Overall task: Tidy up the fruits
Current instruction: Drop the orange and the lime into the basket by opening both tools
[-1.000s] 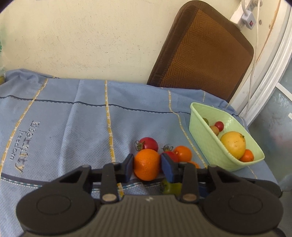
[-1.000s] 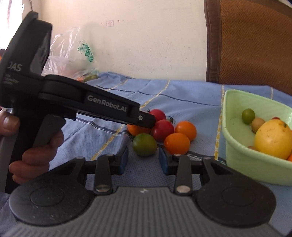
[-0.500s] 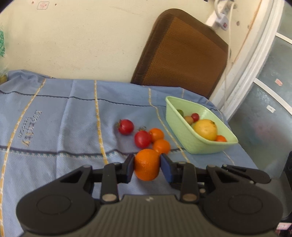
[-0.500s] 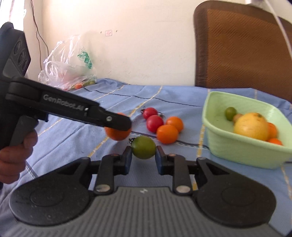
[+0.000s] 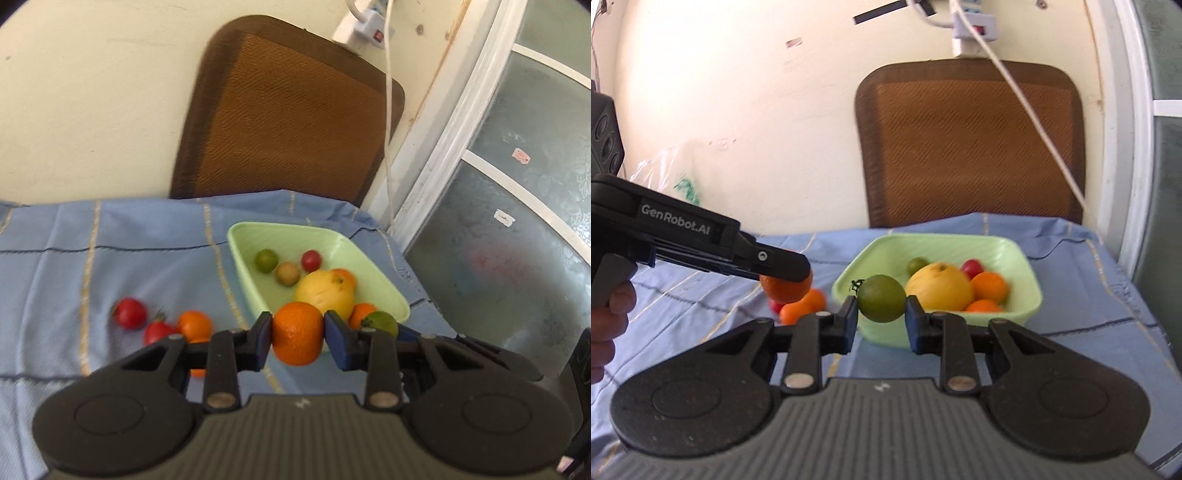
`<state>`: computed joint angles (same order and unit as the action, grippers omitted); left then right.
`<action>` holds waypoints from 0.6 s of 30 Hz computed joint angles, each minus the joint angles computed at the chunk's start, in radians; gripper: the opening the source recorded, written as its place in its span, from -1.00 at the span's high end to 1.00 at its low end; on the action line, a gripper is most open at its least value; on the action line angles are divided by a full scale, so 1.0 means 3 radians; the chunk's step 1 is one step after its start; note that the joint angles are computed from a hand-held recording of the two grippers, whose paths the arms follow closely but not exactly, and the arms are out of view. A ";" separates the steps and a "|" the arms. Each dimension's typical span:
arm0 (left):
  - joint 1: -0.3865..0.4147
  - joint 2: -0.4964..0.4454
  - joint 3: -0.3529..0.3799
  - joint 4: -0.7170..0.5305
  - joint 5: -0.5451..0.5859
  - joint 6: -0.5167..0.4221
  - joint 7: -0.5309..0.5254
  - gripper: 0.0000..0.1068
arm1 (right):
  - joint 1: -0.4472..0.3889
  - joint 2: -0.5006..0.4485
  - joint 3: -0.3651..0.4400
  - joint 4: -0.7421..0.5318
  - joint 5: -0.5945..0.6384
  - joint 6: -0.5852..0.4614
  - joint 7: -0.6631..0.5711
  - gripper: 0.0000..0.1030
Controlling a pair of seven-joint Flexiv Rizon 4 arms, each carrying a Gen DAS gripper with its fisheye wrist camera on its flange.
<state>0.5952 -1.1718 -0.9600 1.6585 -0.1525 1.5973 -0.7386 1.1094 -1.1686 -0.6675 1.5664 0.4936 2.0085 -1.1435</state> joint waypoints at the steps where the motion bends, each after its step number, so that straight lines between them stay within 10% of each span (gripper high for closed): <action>1: -0.0102 0.0017 0.0068 -0.0105 -0.0053 -0.0073 -0.0039 0.42 | -0.0030 -0.0014 -0.0004 -0.0032 -0.0013 -0.0015 0.0001 0.42; 12: -0.0852 0.0086 0.0763 -0.0813 -0.0671 -0.0430 -0.0057 0.39 | -0.0296 -0.0059 0.0229 -0.0283 -0.0223 -0.0039 -0.0052 0.39; 18: -0.0609 0.0103 0.0478 -0.0585 -0.0781 -0.0217 0.0159 0.39 | -0.0231 -0.0111 0.0135 -0.0284 -0.0103 -0.0008 -0.0039 0.15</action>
